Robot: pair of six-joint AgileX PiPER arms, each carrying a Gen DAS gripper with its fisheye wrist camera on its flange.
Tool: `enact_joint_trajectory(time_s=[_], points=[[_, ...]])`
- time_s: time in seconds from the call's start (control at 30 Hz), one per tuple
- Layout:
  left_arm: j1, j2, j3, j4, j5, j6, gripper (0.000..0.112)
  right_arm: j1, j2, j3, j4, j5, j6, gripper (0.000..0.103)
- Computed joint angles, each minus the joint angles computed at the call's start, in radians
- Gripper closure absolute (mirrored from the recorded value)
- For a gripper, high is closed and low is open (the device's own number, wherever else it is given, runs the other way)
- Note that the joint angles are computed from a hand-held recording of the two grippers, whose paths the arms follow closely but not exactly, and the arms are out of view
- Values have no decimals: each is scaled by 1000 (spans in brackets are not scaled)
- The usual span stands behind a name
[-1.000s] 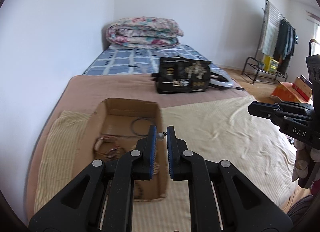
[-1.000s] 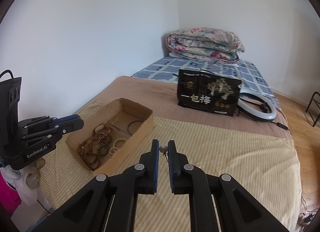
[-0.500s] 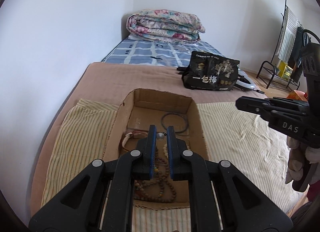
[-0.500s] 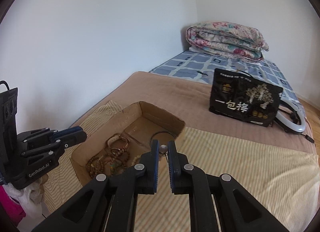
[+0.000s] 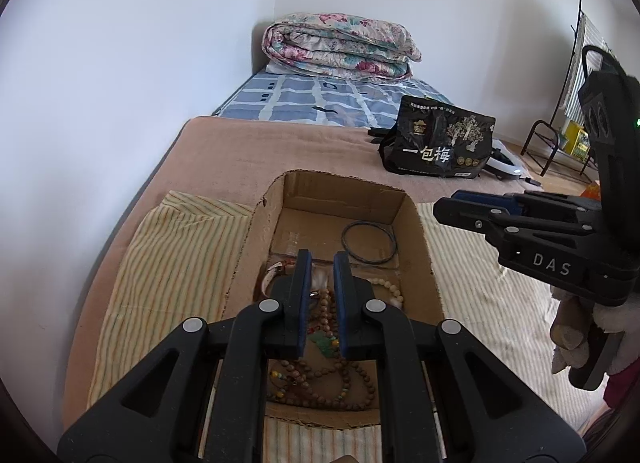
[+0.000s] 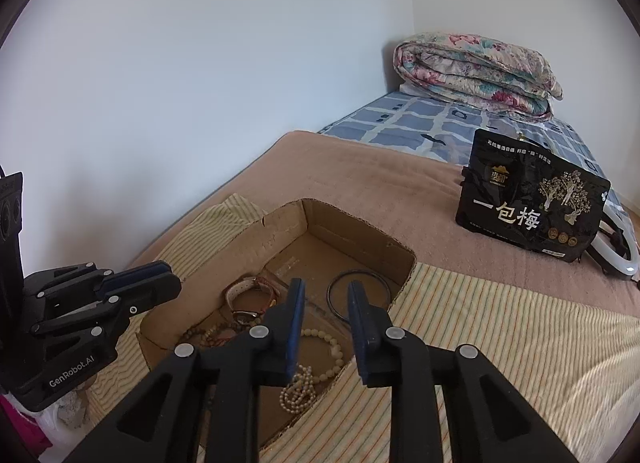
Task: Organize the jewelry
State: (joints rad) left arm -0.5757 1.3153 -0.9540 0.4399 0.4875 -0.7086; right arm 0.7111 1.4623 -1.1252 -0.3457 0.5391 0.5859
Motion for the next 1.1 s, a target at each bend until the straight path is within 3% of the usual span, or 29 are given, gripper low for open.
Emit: enact_joint_trajectory(time_s=[0.07,0.1,0.17,0.23,0.33,0.43,0.57,0.8,1.1], points=[[-2,2,2,22,4,-17,98,5,3,-4,-26,1,26,70],[-3,1,4,31,4,-26,82,8,5,-6,-36,2,38,66],[-3,-9,19,72,-9,-72,60,10,8,-11,-52,2,57,40],[1,-19,31,93,-20,-99,57,33,4,-7,-136,9,144,25],[12,-20,30,74,-19,-82,56,46,3,-11,-190,20,198,16],[6,-29,38,100,-19,-108,48,50,4,-17,-208,25,218,12],[-6,-39,40,128,-7,-135,46,53,4,-19,-233,32,246,5],[-23,-53,39,141,9,-150,46,59,-18,-11,-232,40,258,4],[-100,-100,35,221,89,-233,46,89,-80,11,-263,74,296,3]])
